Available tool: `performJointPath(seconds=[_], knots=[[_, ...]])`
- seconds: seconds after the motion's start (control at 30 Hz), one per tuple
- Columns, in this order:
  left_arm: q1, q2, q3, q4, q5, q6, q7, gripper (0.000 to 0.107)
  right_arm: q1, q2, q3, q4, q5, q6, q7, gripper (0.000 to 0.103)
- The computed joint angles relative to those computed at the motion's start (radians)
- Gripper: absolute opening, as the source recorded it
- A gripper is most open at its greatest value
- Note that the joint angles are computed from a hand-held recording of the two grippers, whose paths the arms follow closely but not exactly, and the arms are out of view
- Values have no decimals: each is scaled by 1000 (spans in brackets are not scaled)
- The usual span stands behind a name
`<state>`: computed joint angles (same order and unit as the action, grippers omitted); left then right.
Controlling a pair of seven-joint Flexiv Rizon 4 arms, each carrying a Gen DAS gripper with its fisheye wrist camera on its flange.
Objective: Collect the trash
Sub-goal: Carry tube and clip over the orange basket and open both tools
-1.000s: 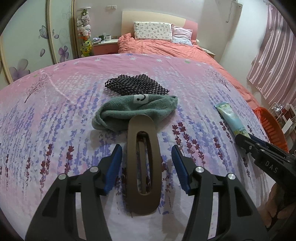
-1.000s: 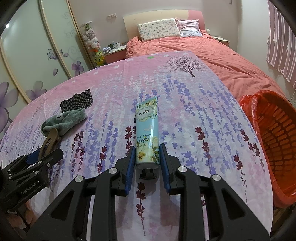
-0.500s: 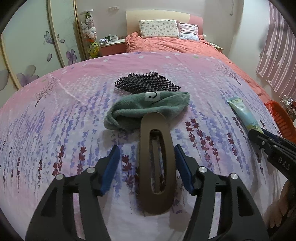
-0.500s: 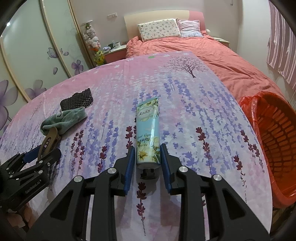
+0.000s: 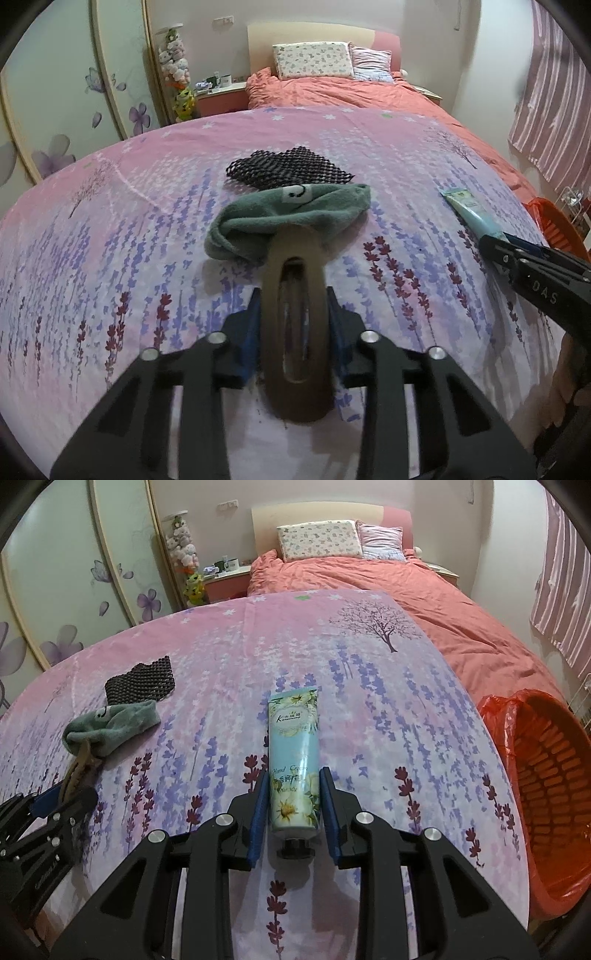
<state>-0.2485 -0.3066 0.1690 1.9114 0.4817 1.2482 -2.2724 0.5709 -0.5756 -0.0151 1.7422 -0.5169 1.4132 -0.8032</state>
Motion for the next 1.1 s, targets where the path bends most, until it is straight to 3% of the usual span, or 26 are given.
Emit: performJointPath(seconds=[0.53,0.7,0.87,1.03,1.1], knots=[[-16,53,-6,24,35,29,-23,32,33,93,-91,160,-13,154,45,27],[-16,79,-39,17,37,34,-20,32,86,146,-180,223,-13,219,67,27],[-28,91,-74,-8,25,52,0,32,199,212,-345,306,12,291,76,27],[-59,74,-102,-54,7,61,25,32,419,261,-629,402,82,352,42,27],[-73,56,-118,-80,-16,66,49,32,452,268,-676,418,115,361,19,27]])
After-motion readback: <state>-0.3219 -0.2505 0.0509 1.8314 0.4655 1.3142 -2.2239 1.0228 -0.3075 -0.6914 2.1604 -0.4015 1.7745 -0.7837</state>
